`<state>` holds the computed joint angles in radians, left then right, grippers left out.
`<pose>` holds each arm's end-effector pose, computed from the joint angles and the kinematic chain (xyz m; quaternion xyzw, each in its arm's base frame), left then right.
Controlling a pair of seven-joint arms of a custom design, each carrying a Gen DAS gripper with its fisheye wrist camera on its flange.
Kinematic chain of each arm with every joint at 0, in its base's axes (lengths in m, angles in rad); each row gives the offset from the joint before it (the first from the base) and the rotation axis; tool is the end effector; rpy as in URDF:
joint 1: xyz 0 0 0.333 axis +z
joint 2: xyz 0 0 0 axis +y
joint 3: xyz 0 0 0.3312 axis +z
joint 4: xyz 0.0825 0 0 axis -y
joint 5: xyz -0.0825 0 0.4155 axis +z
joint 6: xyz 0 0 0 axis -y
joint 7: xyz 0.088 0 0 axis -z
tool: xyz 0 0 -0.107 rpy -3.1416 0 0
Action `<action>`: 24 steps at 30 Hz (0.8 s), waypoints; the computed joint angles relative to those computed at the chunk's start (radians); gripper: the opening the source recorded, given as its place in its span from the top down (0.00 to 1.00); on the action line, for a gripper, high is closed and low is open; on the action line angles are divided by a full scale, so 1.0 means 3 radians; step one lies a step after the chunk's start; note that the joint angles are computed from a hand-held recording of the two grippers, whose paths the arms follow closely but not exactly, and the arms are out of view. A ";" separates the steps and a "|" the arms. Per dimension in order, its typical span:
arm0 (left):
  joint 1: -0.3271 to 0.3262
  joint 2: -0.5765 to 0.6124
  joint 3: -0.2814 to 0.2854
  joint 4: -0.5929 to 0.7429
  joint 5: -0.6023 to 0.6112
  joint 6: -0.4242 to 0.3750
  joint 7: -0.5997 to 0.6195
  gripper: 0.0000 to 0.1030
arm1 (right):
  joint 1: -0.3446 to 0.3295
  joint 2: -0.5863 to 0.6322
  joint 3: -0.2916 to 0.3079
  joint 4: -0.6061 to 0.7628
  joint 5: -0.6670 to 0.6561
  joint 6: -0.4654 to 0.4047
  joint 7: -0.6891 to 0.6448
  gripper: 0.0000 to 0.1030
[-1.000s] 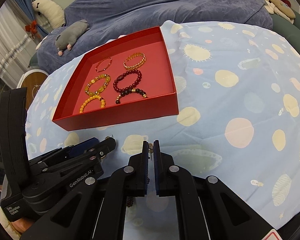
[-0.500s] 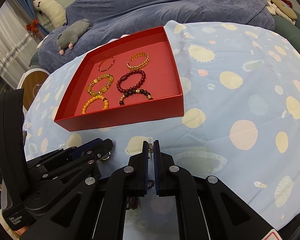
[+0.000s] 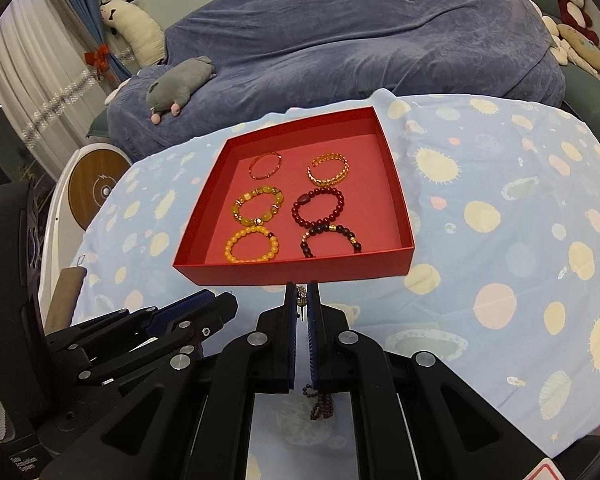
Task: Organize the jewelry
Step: 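Carry both gold earrings over the red box with both grippers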
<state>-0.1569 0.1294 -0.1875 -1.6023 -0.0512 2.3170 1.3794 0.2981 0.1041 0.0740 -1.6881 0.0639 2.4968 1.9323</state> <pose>0.6422 -0.2228 0.6266 -0.6344 0.7160 -0.2684 0.1133 0.6310 0.2432 0.6187 -0.6535 0.6731 -0.1125 0.3275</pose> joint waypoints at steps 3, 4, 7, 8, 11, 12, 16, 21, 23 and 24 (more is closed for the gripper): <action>0.0014 0.0038 0.0011 0.0111 -0.0011 -0.0015 0.0005 0.84 | 0.0006 0.0055 0.0001 0.0125 -0.0026 -0.0018 -0.0031 0.94; 0.0020 0.0055 0.0016 0.0151 -0.0012 -0.0022 0.0011 0.84 | 0.0006 0.0078 0.0000 0.0171 -0.0031 -0.0024 -0.0046 0.94; 0.0029 0.0121 0.0025 0.0288 0.0008 -0.0033 0.0014 0.84 | 0.0003 0.0158 -0.0005 0.0317 -0.0038 -0.0039 -0.0090 0.94; 0.0033 0.0153 0.0028 0.0344 0.0014 -0.0042 0.0014 0.84 | 0.0001 0.0190 -0.0008 0.0373 -0.0042 -0.0047 -0.0106 0.94; 0.0037 0.0259 0.0044 0.0515 0.0067 -0.0062 -0.0006 0.84 | -0.0003 0.0309 -0.0016 0.0560 -0.0052 -0.0085 -0.0162 0.94; 0.0036 0.0302 0.0049 0.0582 0.0090 -0.0077 -0.0012 0.84 | 0.0000 0.0344 -0.0019 0.0613 -0.0059 -0.0095 -0.0171 0.94; 0.0045 0.0457 0.0066 0.0817 0.0151 -0.0119 -0.0008 0.84 | -0.0007 0.0510 -0.0030 0.0846 -0.0052 -0.0154 -0.0215 0.94; 0.0044 0.0696 0.0087 0.1146 0.0206 -0.0199 -0.0016 0.84 | -0.0015 0.0776 -0.0047 0.1212 -0.0034 -0.0270 -0.0266 0.94; 0.0041 0.0804 0.0093 0.1295 0.0224 -0.0250 -0.0016 0.84 | -0.0013 0.0898 -0.0057 0.1377 -0.0046 -0.0335 -0.0284 0.94; 0.0038 0.0864 0.0097 0.1379 0.0235 -0.0280 -0.0014 0.84 | -0.0013 0.0967 -0.0063 0.1471 -0.0049 -0.0376 -0.0293 0.94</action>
<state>-0.1455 0.3888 -0.1583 -1.1887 0.0194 2.2330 1.3751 0.2941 0.3943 0.0550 -1.2469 0.0491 2.3841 1.8445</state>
